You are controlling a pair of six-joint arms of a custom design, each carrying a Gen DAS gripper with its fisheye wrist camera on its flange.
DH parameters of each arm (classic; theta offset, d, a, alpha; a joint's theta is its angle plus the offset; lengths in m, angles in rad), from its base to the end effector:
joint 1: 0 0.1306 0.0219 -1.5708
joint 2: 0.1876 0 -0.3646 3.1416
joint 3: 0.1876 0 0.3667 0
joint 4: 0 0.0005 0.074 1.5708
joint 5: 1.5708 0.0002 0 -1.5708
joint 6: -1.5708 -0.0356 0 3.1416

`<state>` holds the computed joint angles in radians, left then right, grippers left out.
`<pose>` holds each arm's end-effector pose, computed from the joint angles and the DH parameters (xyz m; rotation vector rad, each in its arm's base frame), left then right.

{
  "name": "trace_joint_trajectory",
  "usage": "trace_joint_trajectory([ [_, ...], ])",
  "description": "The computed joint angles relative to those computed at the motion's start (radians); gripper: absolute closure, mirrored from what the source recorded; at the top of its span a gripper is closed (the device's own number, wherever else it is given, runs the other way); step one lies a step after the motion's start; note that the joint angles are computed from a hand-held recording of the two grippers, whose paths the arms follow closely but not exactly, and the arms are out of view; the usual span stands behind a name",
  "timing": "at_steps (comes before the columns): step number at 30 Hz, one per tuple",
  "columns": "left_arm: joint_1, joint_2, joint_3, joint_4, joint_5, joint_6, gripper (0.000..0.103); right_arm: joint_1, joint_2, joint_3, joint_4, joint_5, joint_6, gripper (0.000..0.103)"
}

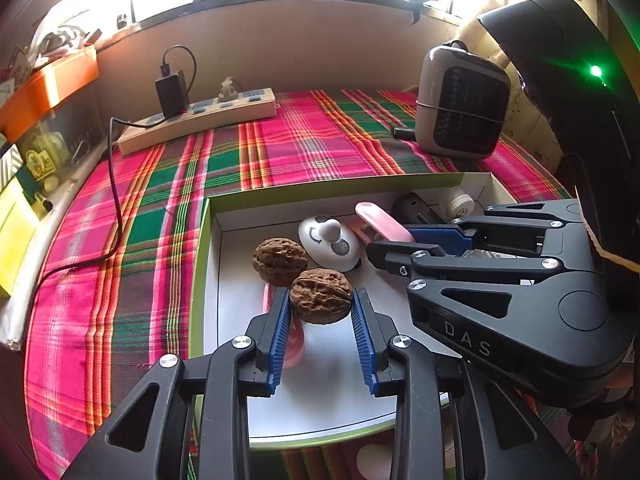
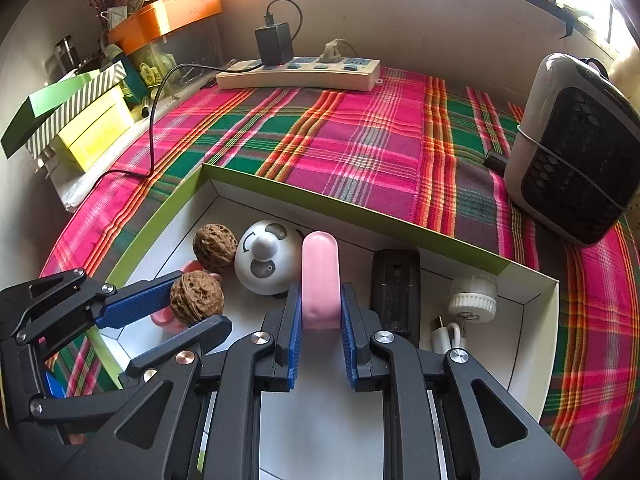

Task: Organize objects
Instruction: 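Carry walnut in left tool into the box while right tool carries eraser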

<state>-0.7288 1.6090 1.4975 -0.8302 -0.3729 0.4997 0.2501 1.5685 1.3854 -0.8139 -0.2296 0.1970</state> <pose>0.4043 -0.3442 0.3584 0.1291 2.4216 -0.0808 0.4908 0.1332 0.3308 -0.6517 2.4743 0.3148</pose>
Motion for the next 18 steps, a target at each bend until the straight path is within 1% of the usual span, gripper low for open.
trace_joint_trajectory([
  [18, 0.000, -0.001, 0.002, -0.004, 0.000, -0.001, 0.073, 0.006, 0.003, 0.006, -0.009, 0.005, -0.017, 0.084],
])
